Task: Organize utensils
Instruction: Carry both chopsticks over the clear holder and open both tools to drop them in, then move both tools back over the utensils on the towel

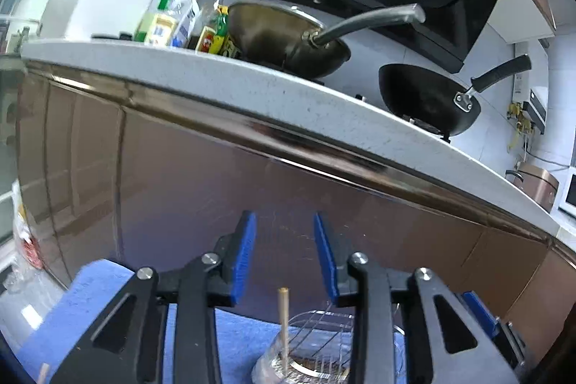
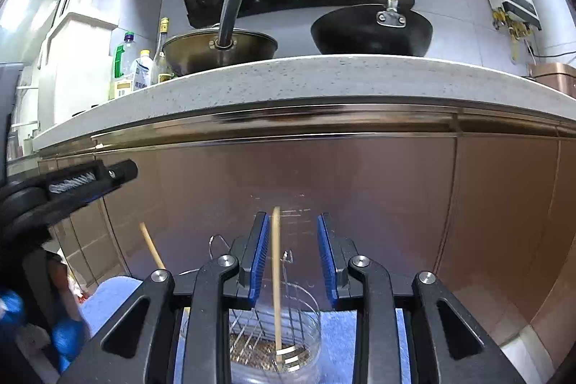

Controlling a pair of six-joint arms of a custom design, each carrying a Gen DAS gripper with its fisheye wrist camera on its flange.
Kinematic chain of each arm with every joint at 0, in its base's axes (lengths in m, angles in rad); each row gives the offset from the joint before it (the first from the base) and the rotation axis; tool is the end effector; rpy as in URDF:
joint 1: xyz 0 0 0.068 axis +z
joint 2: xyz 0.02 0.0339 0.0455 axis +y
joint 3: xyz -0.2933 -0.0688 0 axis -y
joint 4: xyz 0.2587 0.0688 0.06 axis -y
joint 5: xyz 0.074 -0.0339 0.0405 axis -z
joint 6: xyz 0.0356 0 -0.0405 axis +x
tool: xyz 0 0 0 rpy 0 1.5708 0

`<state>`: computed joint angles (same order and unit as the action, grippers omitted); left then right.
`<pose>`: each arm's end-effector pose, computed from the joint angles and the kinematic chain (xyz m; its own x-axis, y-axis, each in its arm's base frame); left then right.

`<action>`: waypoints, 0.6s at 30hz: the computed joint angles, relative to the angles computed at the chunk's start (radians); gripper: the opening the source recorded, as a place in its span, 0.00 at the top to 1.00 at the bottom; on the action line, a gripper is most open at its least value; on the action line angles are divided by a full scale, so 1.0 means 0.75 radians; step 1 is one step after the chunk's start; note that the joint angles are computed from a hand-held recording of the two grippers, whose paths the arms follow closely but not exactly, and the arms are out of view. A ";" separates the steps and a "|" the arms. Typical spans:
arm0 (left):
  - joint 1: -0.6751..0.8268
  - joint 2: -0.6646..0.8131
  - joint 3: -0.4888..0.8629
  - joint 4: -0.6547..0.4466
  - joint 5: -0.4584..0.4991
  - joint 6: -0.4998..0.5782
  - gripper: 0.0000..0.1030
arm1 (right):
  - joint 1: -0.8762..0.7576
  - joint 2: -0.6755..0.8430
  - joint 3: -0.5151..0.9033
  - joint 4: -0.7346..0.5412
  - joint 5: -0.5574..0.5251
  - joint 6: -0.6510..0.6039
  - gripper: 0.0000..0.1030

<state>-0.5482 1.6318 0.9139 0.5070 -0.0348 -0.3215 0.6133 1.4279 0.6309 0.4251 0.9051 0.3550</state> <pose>0.3244 -0.1966 0.2583 -0.3249 -0.1716 -0.9300 0.4101 0.8605 -0.3021 0.2544 0.1448 0.2258 -0.1939 0.1260 -0.9729 0.3318 0.9417 0.0559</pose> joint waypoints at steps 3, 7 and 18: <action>0.032 -0.135 -0.046 -0.105 0.018 0.053 0.69 | 0.070 -0.091 -0.006 -0.130 0.067 0.052 0.73; 0.094 -0.333 -0.086 -0.312 0.046 0.147 0.69 | 0.186 -0.220 0.037 -0.399 0.140 0.155 0.73; 0.433 -0.841 -0.207 -0.862 0.268 0.376 0.68 | 0.683 -0.298 0.320 -1.511 0.407 0.989 0.67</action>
